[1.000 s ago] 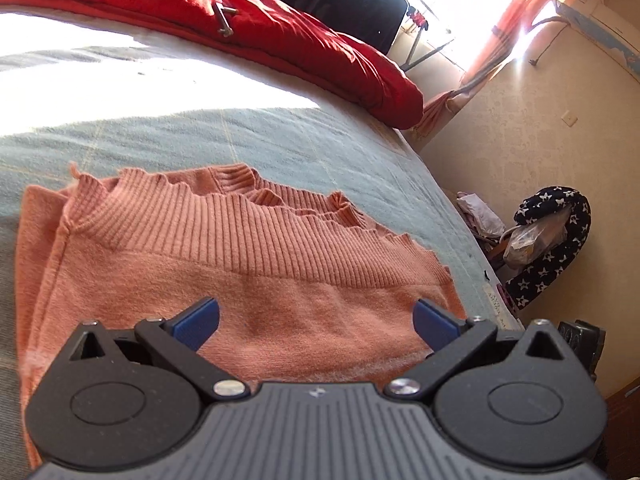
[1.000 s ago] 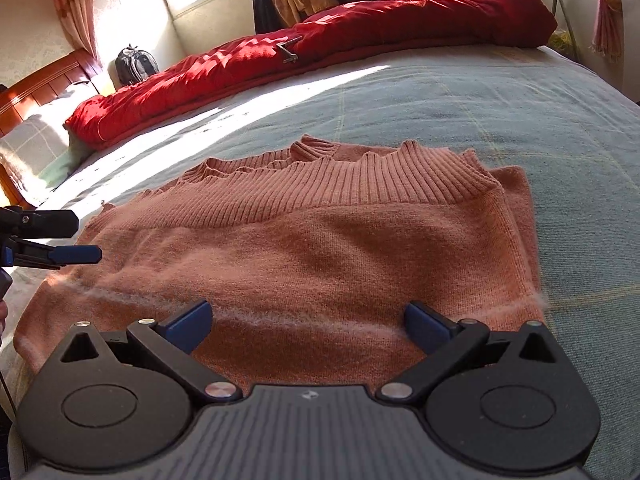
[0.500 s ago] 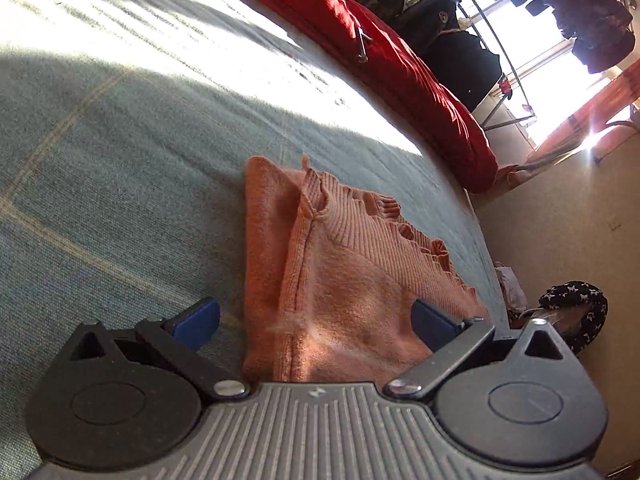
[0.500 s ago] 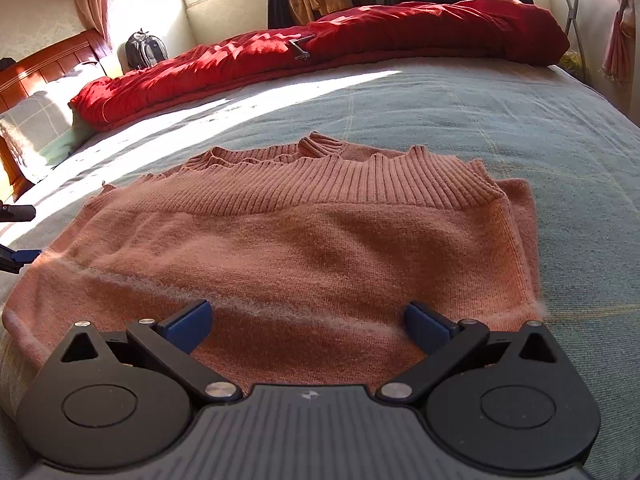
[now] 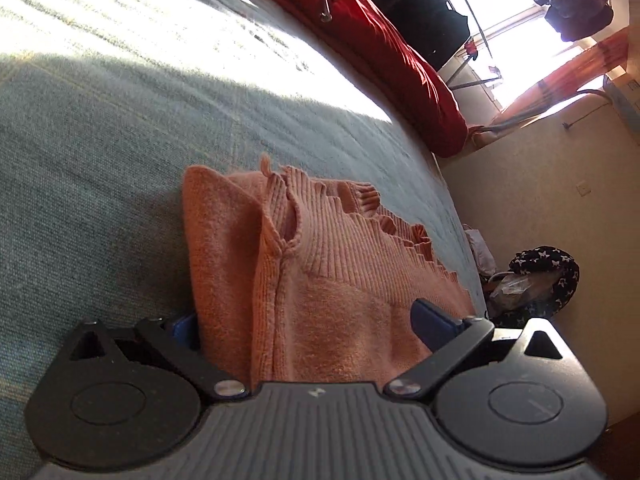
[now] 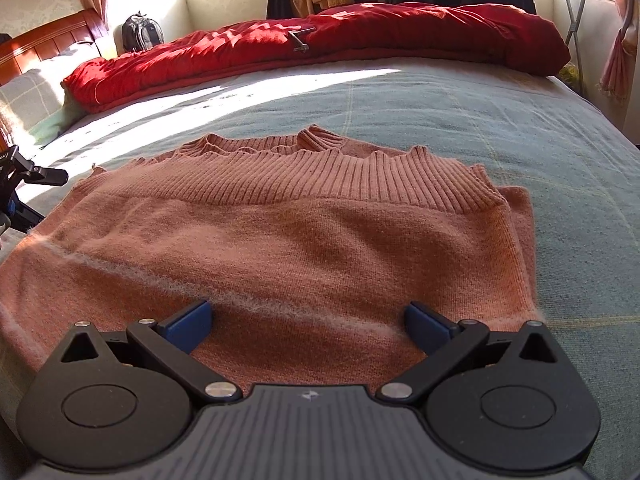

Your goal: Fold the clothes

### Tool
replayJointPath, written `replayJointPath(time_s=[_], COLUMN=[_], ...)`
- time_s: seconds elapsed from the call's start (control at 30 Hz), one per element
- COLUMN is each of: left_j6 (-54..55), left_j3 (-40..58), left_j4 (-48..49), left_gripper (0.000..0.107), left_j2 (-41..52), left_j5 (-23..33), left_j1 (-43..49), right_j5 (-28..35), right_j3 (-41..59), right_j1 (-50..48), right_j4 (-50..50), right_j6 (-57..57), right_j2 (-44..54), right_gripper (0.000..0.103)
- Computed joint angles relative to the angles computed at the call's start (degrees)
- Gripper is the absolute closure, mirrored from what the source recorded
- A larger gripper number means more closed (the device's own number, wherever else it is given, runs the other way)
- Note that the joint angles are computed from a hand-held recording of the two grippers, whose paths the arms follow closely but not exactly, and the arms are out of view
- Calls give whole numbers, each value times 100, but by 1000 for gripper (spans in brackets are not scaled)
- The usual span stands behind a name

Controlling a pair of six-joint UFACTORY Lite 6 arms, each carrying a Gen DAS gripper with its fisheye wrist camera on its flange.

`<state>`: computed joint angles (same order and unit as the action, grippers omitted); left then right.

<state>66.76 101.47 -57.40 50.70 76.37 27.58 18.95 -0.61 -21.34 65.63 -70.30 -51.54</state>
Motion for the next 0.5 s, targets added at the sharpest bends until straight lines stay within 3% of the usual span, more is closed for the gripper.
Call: replayJointPath(time_s=[0.2,0.4,0.5], left_j6=[1113,64,-125], left_j3=[-819,834,1079], left_j4=[229,12,54], left_gripper=[11,12,12], left_j2=[-335,750,866], left_j5=[703,1050,1030], left_j1=[539,55,-98], right_j5=[-298,-627,-808], right_j3=[-45,29,71], right_j1=[327,682,903], right_j4=[-232,-614,-1140], right_j6=[271,873,1539], right_j2=[-42,101,163], right_gripper=[0,0,0])
